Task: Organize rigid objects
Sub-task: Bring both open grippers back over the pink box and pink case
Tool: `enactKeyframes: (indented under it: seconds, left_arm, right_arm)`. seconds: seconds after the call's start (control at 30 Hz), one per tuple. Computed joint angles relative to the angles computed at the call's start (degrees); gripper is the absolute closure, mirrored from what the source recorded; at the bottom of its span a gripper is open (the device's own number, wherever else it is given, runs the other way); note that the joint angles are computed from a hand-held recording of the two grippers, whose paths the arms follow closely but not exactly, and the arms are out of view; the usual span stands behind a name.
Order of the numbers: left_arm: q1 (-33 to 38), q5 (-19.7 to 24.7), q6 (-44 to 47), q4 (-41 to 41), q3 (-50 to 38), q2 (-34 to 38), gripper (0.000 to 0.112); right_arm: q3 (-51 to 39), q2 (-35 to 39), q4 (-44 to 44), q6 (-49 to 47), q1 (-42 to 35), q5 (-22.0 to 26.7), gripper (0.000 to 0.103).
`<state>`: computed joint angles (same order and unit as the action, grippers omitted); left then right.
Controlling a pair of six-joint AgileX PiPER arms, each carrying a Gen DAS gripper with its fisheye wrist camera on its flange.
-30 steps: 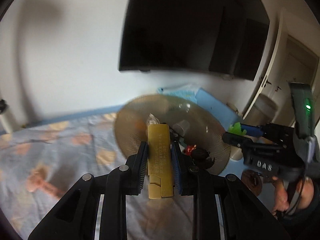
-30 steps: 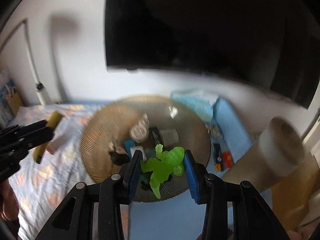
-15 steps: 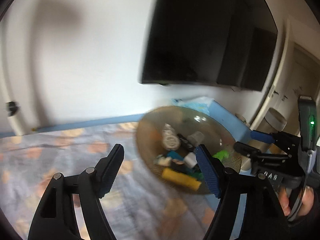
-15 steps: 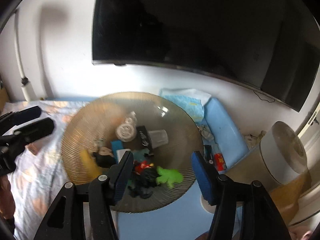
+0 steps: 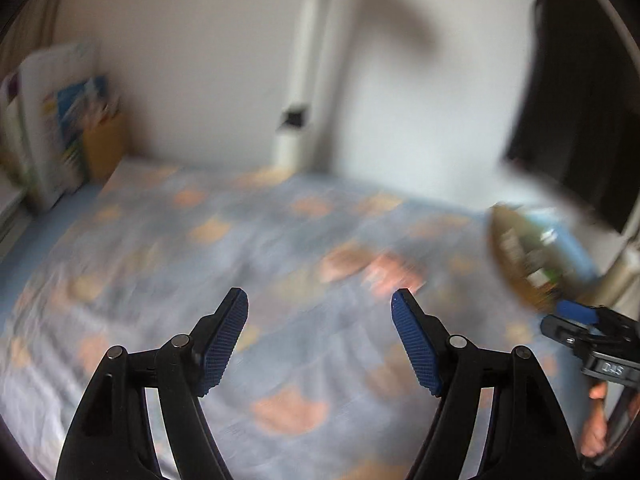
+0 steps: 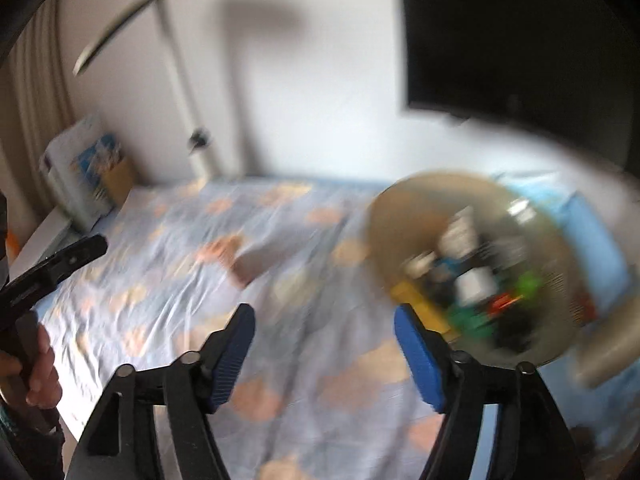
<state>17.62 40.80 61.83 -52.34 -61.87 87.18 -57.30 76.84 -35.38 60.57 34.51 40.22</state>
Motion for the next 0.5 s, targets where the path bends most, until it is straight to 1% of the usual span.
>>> enactKeyframes:
  seconds: [0.07,0.17,0.23,0.27,0.3,0.33,0.4,0.47,0.5]
  left_arm:
    - [0.65,-1.23,1.31,0.41,1.02,2.48,0.039]
    - [0.79,-4.31,4.51,-1.04,3.33,3.93,0.039]
    - [1.67,-5.06,7.80,-3.72,5.12,4.48,0.039]
    - [1.52,-5.79,7.31,-3.38,5.51,5.00,0.039]
    - [0.68,-6.94,4.70,-0.75,5.24,5.50,0.039]
    - [-0.18,-7.88,4.37,-0.05,5.57,5.21,0.039]
    - [-0.45,-9.50,8.91,-3.92,7.84,3.55,0.039]
    - [-0.88,-10.41,10.19,-4.40,8.77,2.88,0.039]
    - [-1.04,-10.47,10.43,-4.26,8.70,3.03,0.039]
  right_arm:
    - [1.67,4.31,-2.18,4.07,2.01,-3.79,0.031]
    - [2.51,10.21,-1.35,4.62,2.08,-8.17,0.031]
    - [2.83,12.44,-1.39,5.12,2.27,-9.54,0.031]
    - [2.98,12.96,-2.59,6.37,2.87,-9.52,0.031]
    - [3.30,13.32,-4.22,7.98,3.40,-9.44,0.031]
    - [3.16,13.92,-5.18,8.91,3.90,-9.15,0.031]
    - [3.18,14.28,-7.43,10.77,4.80,-8.42,0.029]
    - [2.86,15.03,-9.84,12.88,5.72,-7.14,0.026]
    - [2.23,15.78,-10.23,13.18,6.09,-6.52,0.026]
